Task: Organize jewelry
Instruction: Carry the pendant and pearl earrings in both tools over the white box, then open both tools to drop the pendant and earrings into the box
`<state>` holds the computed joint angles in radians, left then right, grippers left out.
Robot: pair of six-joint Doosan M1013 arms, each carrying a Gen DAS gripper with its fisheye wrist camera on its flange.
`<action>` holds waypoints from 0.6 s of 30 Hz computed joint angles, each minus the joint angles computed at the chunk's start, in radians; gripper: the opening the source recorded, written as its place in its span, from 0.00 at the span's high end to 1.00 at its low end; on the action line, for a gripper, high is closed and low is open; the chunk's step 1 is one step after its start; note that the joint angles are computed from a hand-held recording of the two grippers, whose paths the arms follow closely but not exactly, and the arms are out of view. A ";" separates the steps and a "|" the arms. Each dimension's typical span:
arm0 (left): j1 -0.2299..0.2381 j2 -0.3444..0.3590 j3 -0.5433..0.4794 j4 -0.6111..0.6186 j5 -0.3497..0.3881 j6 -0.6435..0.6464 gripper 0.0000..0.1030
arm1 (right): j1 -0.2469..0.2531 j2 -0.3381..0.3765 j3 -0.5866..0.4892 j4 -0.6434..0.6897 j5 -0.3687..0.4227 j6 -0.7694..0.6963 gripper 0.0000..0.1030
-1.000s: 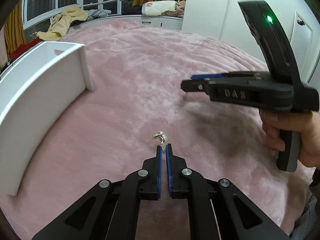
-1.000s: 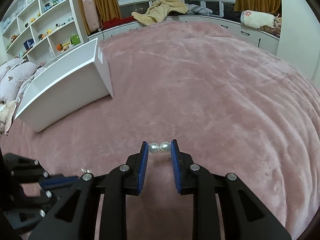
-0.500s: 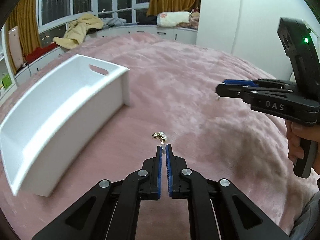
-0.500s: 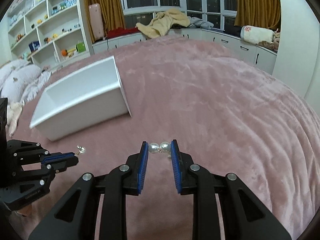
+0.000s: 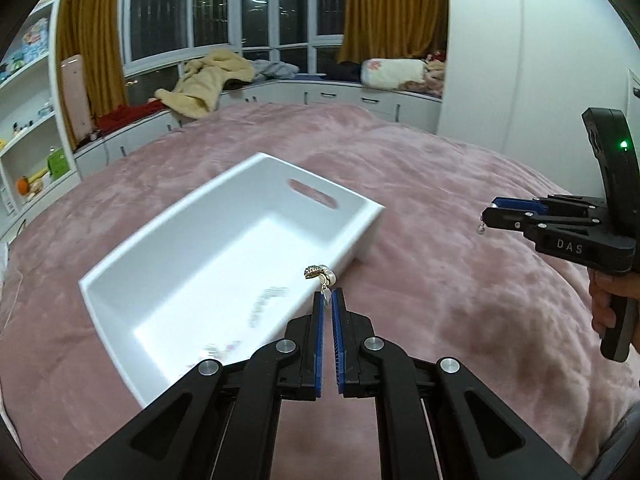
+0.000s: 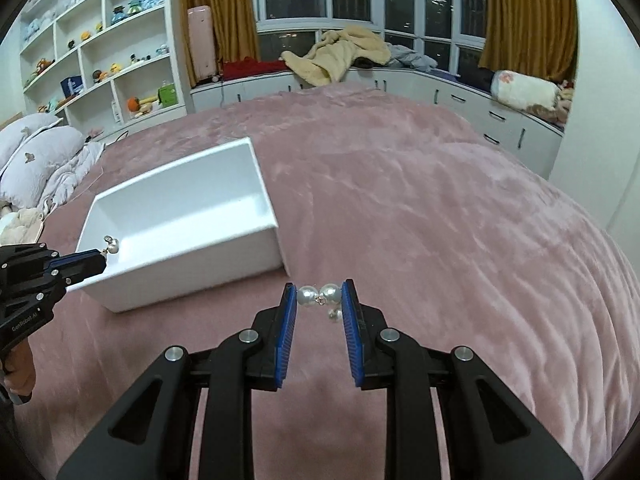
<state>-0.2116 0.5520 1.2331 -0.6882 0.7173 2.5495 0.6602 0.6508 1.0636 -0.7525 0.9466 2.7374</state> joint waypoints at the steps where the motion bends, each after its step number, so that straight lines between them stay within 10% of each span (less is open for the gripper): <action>1: 0.007 0.003 -0.008 0.007 -0.003 -0.008 0.91 | -0.002 0.013 -0.027 0.009 0.002 -0.025 0.77; 18: 0.063 0.085 -0.124 0.119 0.010 -0.171 0.91 | -0.019 0.321 -0.580 0.287 0.033 -0.401 0.77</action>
<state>-0.1484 0.6368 1.1087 -0.5694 0.7278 2.3784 0.6408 0.9721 0.4835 -0.4655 0.9799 2.3368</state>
